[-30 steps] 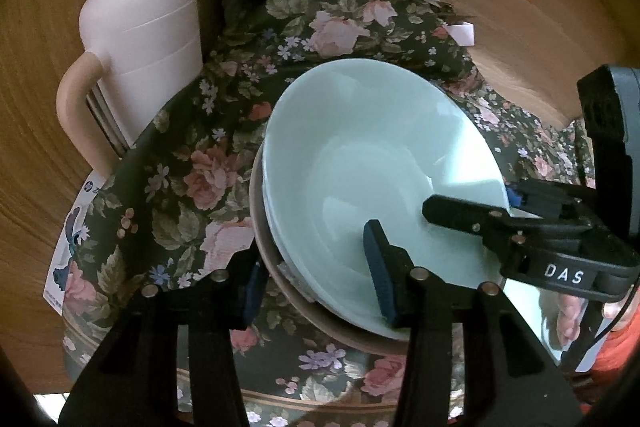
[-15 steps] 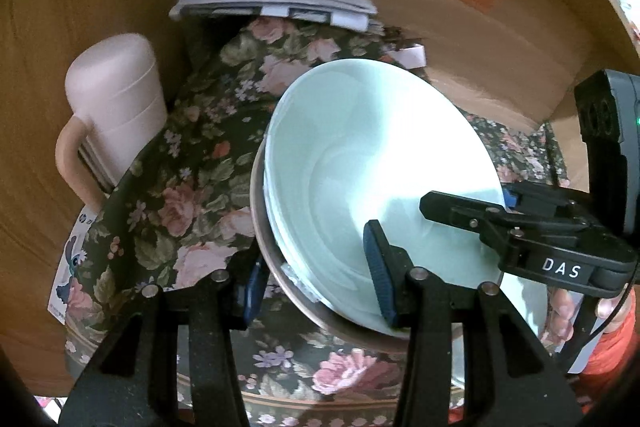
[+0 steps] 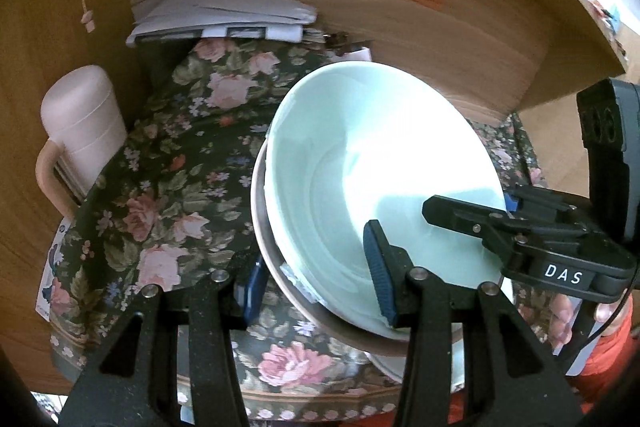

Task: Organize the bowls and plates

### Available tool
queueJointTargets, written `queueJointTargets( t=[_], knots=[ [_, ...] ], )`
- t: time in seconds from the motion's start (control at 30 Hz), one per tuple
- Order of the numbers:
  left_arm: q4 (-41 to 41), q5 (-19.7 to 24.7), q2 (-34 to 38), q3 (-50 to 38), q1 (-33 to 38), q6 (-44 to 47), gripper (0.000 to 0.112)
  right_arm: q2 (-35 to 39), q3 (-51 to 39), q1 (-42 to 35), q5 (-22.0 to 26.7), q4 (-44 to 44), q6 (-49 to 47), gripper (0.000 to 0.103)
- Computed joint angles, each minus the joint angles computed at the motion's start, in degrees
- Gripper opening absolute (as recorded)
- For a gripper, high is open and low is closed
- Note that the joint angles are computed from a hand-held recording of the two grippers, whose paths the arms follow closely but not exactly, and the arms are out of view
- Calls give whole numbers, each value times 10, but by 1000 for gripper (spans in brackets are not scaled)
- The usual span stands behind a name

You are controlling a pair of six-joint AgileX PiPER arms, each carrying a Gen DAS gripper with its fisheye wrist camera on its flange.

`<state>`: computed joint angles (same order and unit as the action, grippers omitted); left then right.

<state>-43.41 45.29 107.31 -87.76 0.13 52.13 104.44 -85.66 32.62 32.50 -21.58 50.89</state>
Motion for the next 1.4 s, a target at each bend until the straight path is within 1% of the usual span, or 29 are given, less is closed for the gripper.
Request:
queueJointTargets(
  t=[0.2,0.4,0.63,0.77,1.03,1.17,1.23,1.37,1.4],
  knots=[
    [-14,-4,-22,31,-16,15,46,-46,67,7,-15,-45,65,39],
    [-17,-10,-33,60,-34,26,45,-78,121,18,-15,-92,134,39],
    [-10,-9,-35,78,-51,23,46,-99,170,21,-28,-107,181,39],
    [0,-6,-31,80,-60,17,45,-106,192,20,-37,-106,197,39],
    [20,-1,-13,71,-80,-4,46,-110,212,14,-40,-102,216,39],
    [30,17,6,51,-83,-20,45,-107,215,5,-46,-87,213,39],
    [27,19,10,49,-82,-18,45,-106,219,3,-53,-90,217,39],
    [20,22,13,47,-79,-12,45,-101,215,5,-45,-102,219,39],
    [15,23,13,48,-78,-6,44,-101,215,7,-44,-107,219,41]
  ],
)
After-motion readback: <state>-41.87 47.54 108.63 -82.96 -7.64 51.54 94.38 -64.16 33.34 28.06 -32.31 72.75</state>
